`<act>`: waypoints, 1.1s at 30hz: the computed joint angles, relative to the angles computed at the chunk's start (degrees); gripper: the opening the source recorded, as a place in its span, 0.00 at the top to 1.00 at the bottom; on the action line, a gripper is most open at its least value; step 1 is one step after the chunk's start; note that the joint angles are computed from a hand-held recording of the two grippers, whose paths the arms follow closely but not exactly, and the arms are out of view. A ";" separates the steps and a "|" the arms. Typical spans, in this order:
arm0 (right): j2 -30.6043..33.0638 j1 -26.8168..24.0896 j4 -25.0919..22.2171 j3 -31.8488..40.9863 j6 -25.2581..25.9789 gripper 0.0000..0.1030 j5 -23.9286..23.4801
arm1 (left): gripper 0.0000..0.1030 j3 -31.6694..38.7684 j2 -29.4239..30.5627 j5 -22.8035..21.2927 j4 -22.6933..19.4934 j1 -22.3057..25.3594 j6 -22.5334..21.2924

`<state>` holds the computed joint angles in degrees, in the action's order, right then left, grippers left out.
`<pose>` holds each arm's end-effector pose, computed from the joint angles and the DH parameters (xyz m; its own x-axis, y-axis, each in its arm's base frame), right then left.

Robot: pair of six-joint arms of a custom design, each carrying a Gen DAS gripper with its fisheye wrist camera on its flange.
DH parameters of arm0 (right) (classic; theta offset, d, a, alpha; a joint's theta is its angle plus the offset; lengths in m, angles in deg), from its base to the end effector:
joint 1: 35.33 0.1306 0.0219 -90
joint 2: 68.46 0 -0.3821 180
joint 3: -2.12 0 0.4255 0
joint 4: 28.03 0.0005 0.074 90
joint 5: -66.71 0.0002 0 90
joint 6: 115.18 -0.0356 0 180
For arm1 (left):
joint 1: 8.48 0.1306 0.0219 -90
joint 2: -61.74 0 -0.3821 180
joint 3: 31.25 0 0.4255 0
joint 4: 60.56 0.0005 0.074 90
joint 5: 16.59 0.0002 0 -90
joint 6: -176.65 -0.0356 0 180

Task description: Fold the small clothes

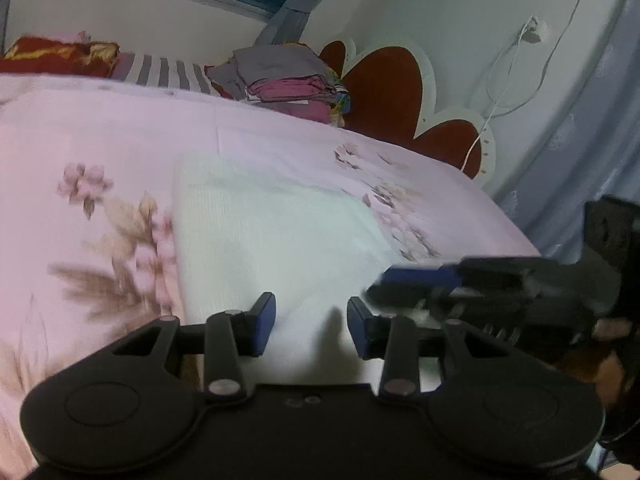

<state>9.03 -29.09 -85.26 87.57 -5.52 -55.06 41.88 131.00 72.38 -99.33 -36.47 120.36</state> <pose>0.4239 0.0647 0.4834 -0.5634 -0.3493 -0.7487 -0.6621 0.7330 0.1562 0.3541 -0.1880 0.4538 -0.6735 -0.2705 -0.6880 0.0991 0.8892 -0.4466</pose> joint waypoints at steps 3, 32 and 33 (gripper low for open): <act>-1.91 1.19 -1.99 -2.72 5.97 0.73 4.48 | 0.64 -1.77 -1.42 -0.77 -2.01 -2.49 2.48; -17.55 2.34 -10.46 -12.29 -0.76 0.73 11.86 | 0.64 -4.30 -8.56 -12.05 -12.85 -13.25 7.45; -17.76 2.26 -10.70 -12.29 -1.15 0.73 12.04 | 0.64 -4.18 -8.52 -12.17 -13.20 -13.39 7.50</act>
<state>-8.72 -26.83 -95.96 75.28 -6.67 -43.03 37.71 122.47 60.21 -112.53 -49.86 127.86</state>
